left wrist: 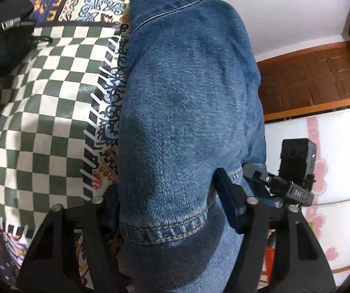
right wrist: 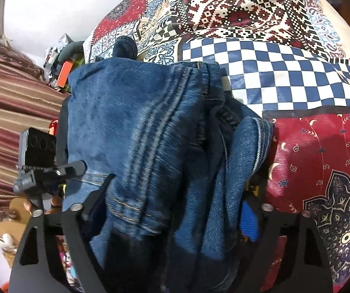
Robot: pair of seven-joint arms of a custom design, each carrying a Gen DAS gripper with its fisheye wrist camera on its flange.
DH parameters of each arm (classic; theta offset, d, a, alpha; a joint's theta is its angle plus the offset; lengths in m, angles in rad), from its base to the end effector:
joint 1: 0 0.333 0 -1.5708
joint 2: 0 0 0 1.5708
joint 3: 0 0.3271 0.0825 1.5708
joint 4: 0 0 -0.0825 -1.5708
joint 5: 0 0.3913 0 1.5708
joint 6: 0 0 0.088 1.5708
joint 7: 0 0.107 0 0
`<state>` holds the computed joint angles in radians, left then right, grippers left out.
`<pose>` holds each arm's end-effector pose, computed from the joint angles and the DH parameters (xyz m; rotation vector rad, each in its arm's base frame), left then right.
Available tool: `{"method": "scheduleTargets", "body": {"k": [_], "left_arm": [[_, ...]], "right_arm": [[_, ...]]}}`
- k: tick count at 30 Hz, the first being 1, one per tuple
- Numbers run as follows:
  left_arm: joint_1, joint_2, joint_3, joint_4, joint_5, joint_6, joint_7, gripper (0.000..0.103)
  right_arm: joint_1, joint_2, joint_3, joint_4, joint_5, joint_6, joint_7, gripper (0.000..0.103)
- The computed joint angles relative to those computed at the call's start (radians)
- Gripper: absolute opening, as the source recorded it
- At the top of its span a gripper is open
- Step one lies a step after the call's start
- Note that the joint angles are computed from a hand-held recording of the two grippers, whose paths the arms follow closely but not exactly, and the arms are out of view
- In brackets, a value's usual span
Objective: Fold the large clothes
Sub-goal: 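Grasp the folded jacket bundle with both grippers and lift it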
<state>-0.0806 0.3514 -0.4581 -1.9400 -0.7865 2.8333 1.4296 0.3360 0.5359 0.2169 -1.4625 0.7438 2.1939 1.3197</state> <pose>0.5941 -0.2860 0.3740 2.2036 -1.5135 0.9705 0.6321 0.3821 0.4154 -2.0413 1.3961 0.6394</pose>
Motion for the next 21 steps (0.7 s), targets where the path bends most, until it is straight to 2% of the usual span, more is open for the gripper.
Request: {"method": "scheduleTargets", "body": {"k": [2, 4, 6, 7, 12, 17, 21], "left_arm": [[-0.038, -0.032, 0.034, -0.02, 0.078, 0.002, -0.051, 0.054], [-0.091, -0.061, 0.087, -0.023, 0.206, -0.017, -0.157, 0.052], [-0.14, -0.097, 0.134, -0.03, 0.343, -0.031, -0.271, 0.049], [-0.142, -0.119, 0.139, -0.042, 0.376, -0.035, -0.294, 0.048], [-0.178, -0.28, 0.173, -0.142, 0.557, -0.028, -0.421, 0.044], [-0.182, -0.444, 0.217, -0.237, 0.567, -0.011, -0.424, 0.044], [-0.177, -0.582, 0.262, -0.321, 0.622, -0.004, -0.465, 0.044]], "right_arm": [[0.003, -0.015, -0.001, -0.009, -0.006, 0.005, -0.007, 0.058], [0.001, -0.028, 0.001, -0.012, 0.001, 0.006, -0.011, 0.048], [-0.003, -0.053, 0.003, -0.025, 0.015, 0.008, -0.018, 0.042], [0.002, -0.067, 0.002, -0.031, 0.015, 0.012, -0.015, 0.039], [0.048, -0.11, -0.002, -0.014, -0.03, 0.03, 0.007, 0.036], [0.087, -0.128, 0.016, 0.03, -0.027, 0.077, -0.005, 0.035], [0.141, -0.093, 0.033, 0.129, -0.051, 0.123, -0.006, 0.035]]}}
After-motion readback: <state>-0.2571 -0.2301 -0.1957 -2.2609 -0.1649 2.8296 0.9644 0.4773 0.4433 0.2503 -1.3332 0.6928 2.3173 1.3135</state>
